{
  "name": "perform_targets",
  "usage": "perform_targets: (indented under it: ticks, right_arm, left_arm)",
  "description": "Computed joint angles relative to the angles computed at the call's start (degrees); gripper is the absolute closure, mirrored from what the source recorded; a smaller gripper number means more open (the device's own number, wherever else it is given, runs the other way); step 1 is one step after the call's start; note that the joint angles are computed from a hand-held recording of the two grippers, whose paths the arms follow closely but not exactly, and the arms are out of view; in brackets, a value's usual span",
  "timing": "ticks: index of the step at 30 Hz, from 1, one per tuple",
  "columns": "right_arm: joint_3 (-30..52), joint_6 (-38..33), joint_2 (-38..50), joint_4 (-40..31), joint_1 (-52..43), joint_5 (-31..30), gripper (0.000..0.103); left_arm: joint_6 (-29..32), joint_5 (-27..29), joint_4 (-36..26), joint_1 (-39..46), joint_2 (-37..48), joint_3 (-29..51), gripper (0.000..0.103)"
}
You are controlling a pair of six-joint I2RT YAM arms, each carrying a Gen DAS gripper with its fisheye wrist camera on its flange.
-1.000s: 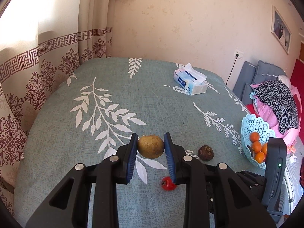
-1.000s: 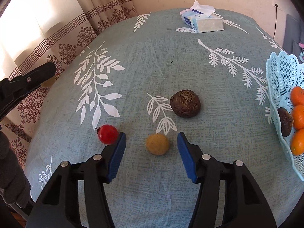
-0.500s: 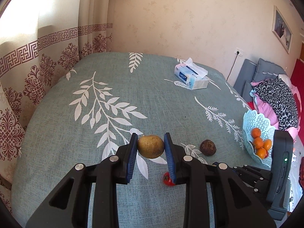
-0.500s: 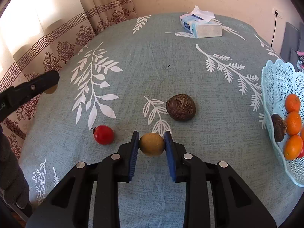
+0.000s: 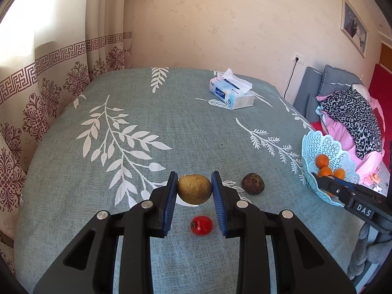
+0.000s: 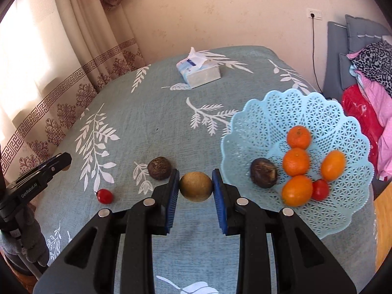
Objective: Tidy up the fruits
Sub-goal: 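Carry the kiwi into the basket and open the right tool while the left tool holds its kiwi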
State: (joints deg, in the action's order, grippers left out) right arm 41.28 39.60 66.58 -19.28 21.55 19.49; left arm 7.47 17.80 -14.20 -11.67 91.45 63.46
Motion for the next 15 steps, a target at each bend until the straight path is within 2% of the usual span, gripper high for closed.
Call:
perform_targets:
  ticks: [8,15]
  right_arm:
    - [-7.29,-0.04,-14.11,-4.92,-11.31,-2.48,0.075]
    - [-10.46,-0.1,-17.74,-5.54,-19.49,-7.2,0.075]
  left_arm:
    - [0.54,-1.14,-0.26,-3.69,-1.92,-1.5,0.074]
    - [0.84,-1.87,-1.76,-8.01,-2.39,-1.69,0.074]
